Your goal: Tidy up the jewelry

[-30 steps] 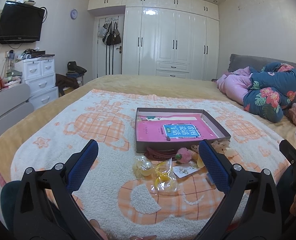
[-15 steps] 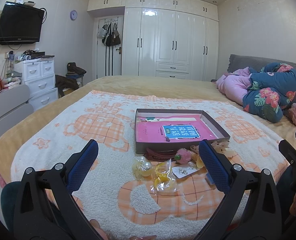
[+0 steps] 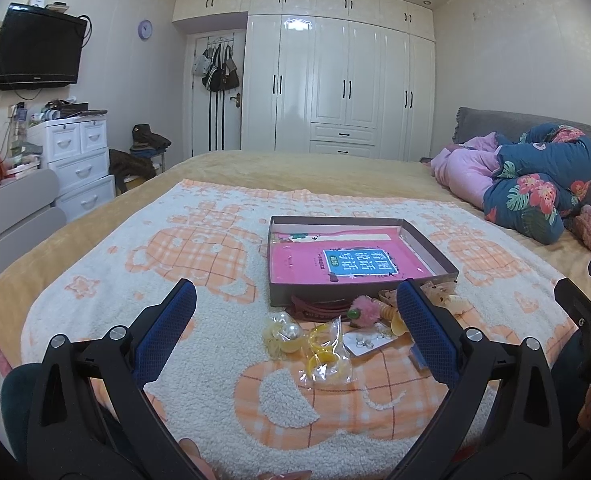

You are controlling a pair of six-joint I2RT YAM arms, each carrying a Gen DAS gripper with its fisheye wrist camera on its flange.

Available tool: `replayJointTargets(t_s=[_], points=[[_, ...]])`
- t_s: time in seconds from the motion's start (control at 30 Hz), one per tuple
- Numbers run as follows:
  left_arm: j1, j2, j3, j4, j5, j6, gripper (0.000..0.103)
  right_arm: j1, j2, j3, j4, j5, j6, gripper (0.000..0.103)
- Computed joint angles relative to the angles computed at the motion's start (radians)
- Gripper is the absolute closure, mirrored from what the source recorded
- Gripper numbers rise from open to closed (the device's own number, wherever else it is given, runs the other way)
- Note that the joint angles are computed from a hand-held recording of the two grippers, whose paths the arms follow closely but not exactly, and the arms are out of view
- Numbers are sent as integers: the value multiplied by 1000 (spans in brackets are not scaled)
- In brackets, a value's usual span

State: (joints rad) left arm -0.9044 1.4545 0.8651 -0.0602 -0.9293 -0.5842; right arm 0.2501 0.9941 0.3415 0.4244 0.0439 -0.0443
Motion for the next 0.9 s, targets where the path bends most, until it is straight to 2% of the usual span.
replayJointTargets(t_s=[0.53, 0.9], points=[[46, -2, -23, -28, 21, -45, 11, 53, 82, 35, 4, 2, -20, 6], [135, -39, -72, -42, 123, -90, 11, 150, 235, 132, -31, -14, -35, 6]])
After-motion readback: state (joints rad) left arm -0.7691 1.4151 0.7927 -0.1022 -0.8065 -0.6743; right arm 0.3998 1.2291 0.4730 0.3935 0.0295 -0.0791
